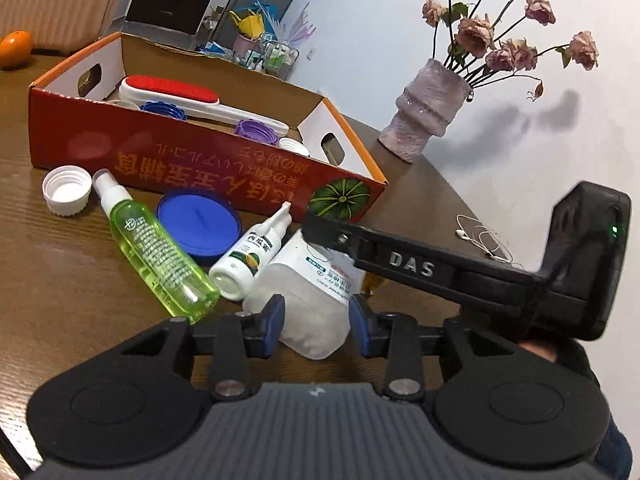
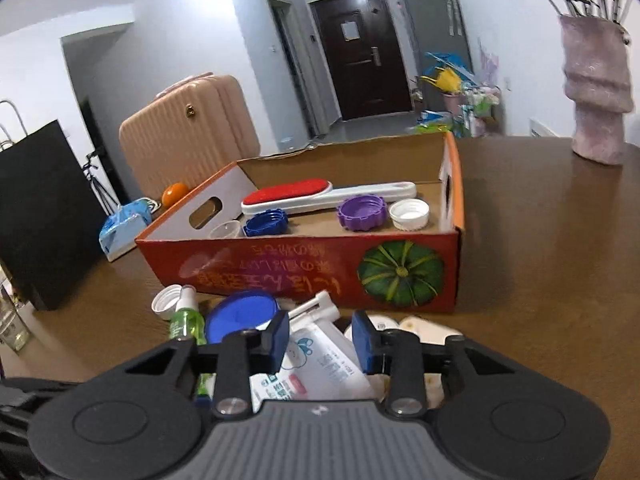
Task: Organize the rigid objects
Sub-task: 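Grasp the white pill bottle with the right tool and lift it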
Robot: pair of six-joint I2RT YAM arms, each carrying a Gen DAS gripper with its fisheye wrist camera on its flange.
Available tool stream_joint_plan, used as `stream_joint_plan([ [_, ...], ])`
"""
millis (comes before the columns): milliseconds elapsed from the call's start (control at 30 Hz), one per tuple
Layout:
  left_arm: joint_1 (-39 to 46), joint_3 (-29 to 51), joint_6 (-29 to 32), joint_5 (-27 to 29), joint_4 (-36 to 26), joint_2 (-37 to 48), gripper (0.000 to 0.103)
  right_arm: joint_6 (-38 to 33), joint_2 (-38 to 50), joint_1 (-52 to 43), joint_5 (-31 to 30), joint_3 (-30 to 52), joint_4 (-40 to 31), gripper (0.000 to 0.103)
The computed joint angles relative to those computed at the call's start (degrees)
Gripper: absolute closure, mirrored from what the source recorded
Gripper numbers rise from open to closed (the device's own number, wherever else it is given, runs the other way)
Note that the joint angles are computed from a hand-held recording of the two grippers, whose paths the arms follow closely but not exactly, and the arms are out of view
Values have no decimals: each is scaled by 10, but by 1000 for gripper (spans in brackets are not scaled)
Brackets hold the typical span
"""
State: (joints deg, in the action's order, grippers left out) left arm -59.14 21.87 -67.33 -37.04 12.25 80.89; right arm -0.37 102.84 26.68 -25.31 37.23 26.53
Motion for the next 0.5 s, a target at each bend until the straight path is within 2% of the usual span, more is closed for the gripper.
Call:
stream_joint_plan([
  [67, -20, -6, -14, -16, -16, -17, 68, 5, -22, 1, 2, -24, -1, 70],
  [167, -70, -11, -68, -54, -80, -64, 68, 15, -75, -6, -16, -81, -4, 70],
  [233, -117, -15, -128, -85, -131, -84, 68, 31, -116, -10, -31, -135, 9, 73],
  [367, -247, 18, -302, -150, -280, -65, 70, 80, -226, 18, -8, -267, 62, 75],
  [500, -374, 93, -515, -183, -474, 2, 69, 134, -402, 57, 22, -365, 11, 83],
])
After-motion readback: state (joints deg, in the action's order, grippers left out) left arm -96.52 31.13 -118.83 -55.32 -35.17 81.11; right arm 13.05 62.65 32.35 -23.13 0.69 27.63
